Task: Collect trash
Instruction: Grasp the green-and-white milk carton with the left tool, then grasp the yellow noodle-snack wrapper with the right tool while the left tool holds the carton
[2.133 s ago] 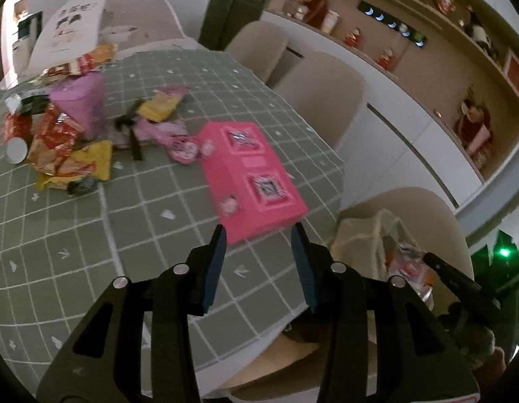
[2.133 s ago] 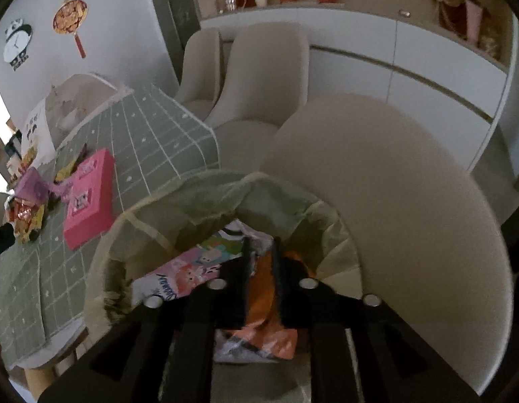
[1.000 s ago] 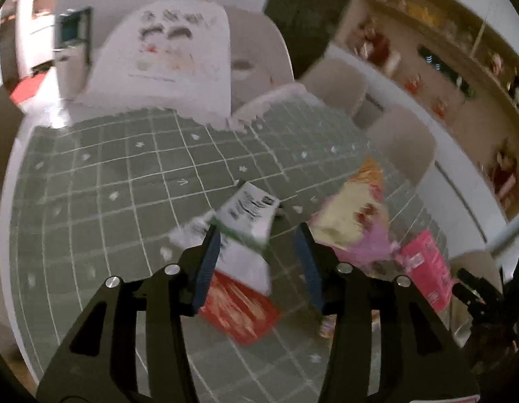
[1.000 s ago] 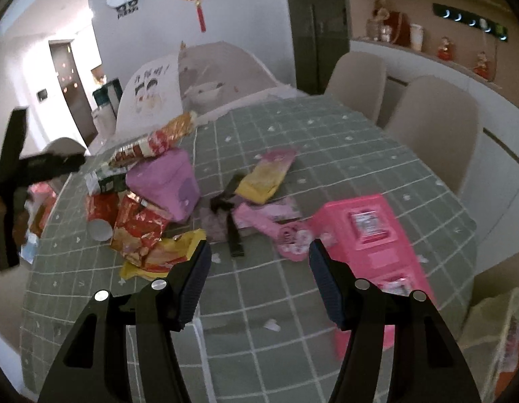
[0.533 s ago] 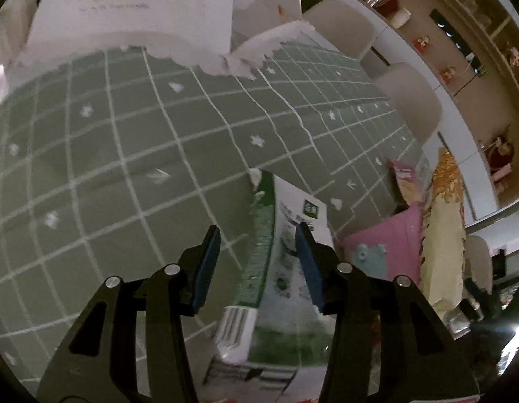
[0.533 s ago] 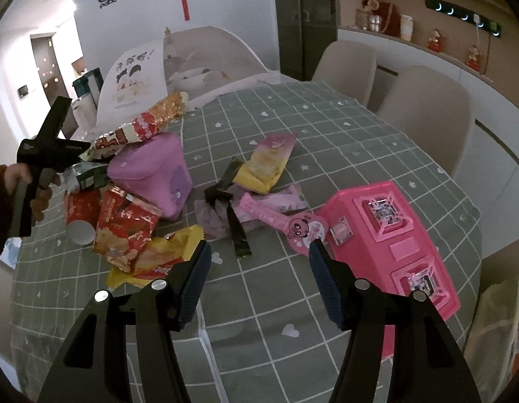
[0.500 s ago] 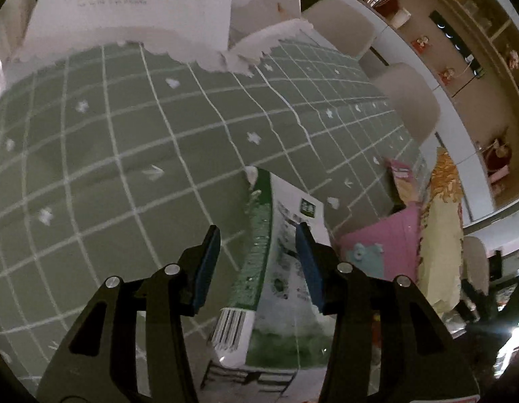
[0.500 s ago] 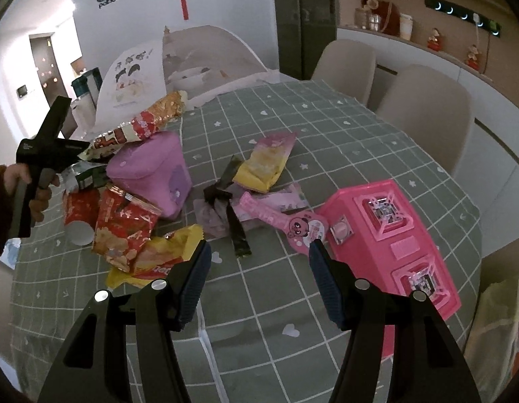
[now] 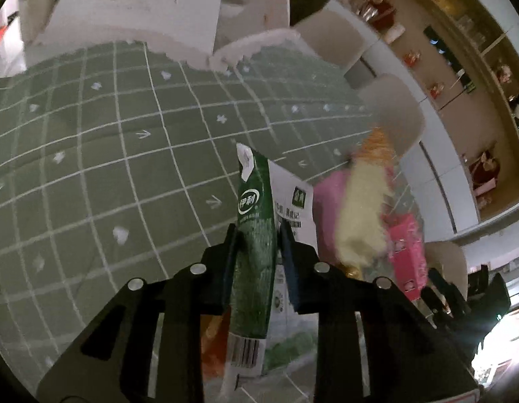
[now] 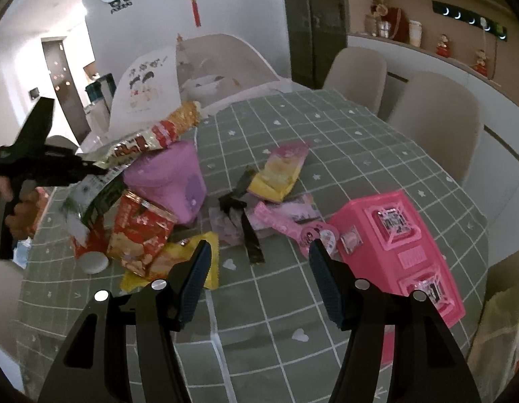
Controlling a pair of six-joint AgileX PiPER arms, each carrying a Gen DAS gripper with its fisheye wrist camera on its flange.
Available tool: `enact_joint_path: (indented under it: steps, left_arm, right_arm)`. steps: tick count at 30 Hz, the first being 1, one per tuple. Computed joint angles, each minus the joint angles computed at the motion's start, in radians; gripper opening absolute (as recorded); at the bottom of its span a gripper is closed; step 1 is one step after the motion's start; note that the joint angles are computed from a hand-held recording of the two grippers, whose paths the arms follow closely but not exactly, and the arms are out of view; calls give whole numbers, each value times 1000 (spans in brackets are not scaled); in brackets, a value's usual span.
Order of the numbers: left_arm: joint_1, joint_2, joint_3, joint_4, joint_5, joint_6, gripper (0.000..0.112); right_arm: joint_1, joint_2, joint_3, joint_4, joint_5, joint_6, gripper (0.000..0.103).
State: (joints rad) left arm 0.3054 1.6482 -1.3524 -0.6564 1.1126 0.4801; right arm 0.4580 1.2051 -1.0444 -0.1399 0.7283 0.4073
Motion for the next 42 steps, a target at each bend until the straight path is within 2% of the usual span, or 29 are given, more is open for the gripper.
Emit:
enact_joint_path:
  steps: [6, 10, 14, 18, 21, 25, 31, 34, 38, 42]
  left_arm:
    - [16, -296, 228, 15, -65, -46, 22]
    - [38, -474, 390, 20, -73, -96, 22]
    - [90, -578, 505, 27, -32, -121, 22]
    - [111, -681, 612, 67, -47, -135, 22]
    - [166, -750, 665, 45, -47, -97, 23]
    - [179, -782, 709, 45, -77, -101, 23]
    - [202, -702, 753, 3, -147, -86, 23]
    - [226, -672, 759, -26, -151, -50, 25]
    - [247, -651, 761, -33, -154, -32, 27]
    - [265, -640, 766, -42, -148, -33, 30]
  right_arm:
    - [-33, 40, 5, 274, -28, -345, 57]
    - [-21, 113, -11, 370, -36, -466, 57]
    - [1, 180, -50, 431, -45, -526, 57]
    - [36, 225, -111, 422, -52, -498, 57]
    - [20, 225, -168, 440, -68, -479, 57]
    - [6, 285, -322, 367, -87, -359, 57]
    - [6, 531, -612, 275, -23, -185, 57]
    - [-5, 643, -724, 303, 35, -165, 57]
    - [-17, 684, -769, 388, 51, -226, 57]
    - [7, 674, -782, 376, 54, -284, 35]
